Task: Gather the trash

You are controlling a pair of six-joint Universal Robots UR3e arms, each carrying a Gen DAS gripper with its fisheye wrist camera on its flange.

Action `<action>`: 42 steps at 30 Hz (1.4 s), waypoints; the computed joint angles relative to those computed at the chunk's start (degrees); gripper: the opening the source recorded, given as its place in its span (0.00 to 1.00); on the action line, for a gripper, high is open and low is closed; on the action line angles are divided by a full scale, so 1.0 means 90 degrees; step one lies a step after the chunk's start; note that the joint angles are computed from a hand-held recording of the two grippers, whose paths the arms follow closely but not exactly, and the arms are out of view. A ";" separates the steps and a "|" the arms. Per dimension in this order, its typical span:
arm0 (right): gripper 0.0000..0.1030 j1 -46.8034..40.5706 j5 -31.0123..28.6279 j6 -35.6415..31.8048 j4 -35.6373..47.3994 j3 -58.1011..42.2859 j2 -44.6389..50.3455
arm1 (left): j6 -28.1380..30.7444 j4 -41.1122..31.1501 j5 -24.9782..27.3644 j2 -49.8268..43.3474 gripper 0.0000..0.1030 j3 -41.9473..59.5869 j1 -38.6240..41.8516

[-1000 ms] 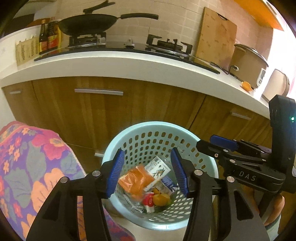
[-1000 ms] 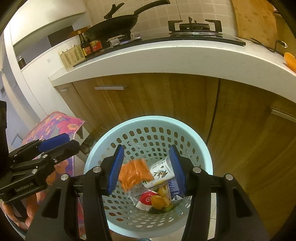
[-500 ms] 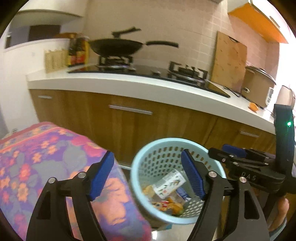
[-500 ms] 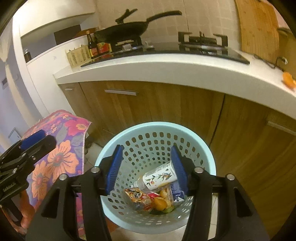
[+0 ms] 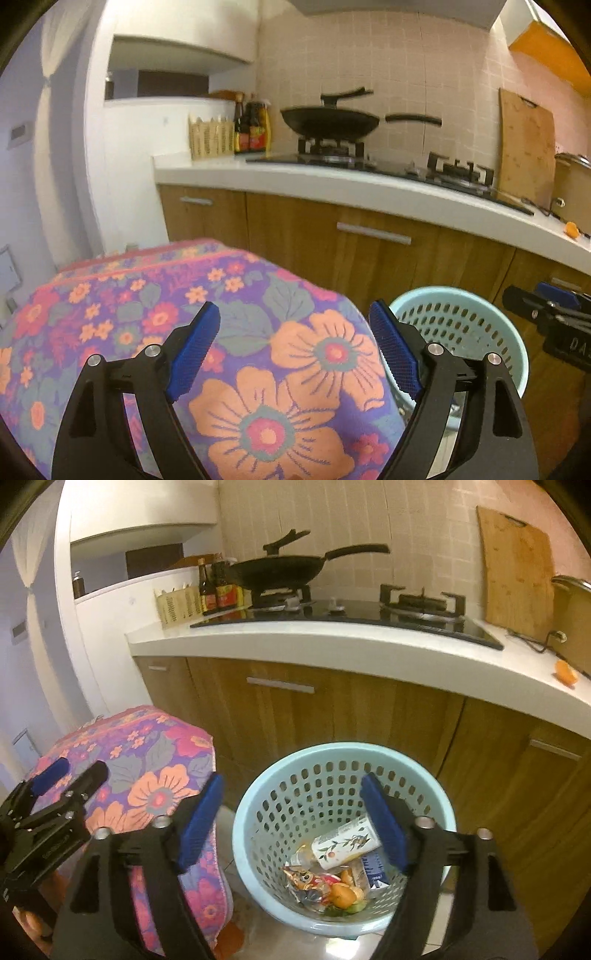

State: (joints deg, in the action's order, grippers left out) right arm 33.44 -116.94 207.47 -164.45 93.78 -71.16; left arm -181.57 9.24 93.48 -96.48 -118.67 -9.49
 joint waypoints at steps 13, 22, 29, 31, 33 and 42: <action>0.85 0.0989 -0.1897 0.0343 0.0389 -0.0999 0.0638 | -0.0043 0.0325 -0.0263 0.0302 0.83 -0.0454 0.0110; 0.86 0.1093 -0.2024 0.0433 0.0669 -0.1226 0.0743 | -0.0054 0.0359 -0.0405 0.0347 0.86 -0.0530 0.0236; 0.91 0.1150 -0.2146 0.0364 0.0626 -0.1272 0.0791 | -0.0055 0.0282 -0.0492 0.0360 0.87 -0.0536 0.0308; 0.91 0.1168 -0.2169 0.0362 0.0627 -0.1281 0.0789 | -0.0066 0.0278 -0.0502 0.0374 0.87 -0.0544 0.0323; 0.91 0.1170 -0.2164 0.0361 0.0624 -0.1279 0.0780 | -0.0066 0.0262 -0.0477 0.0375 0.87 -0.0541 0.0313; 0.91 0.1243 -0.2183 0.0333 0.0686 -0.1398 0.0865 | -0.0060 0.0258 -0.0493 0.0385 0.88 -0.0536 0.0355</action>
State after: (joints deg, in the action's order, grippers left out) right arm 44.62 -136.59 210.46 -158.27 81.20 -63.37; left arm -182.11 11.57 89.05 -93.01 -123.49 -6.30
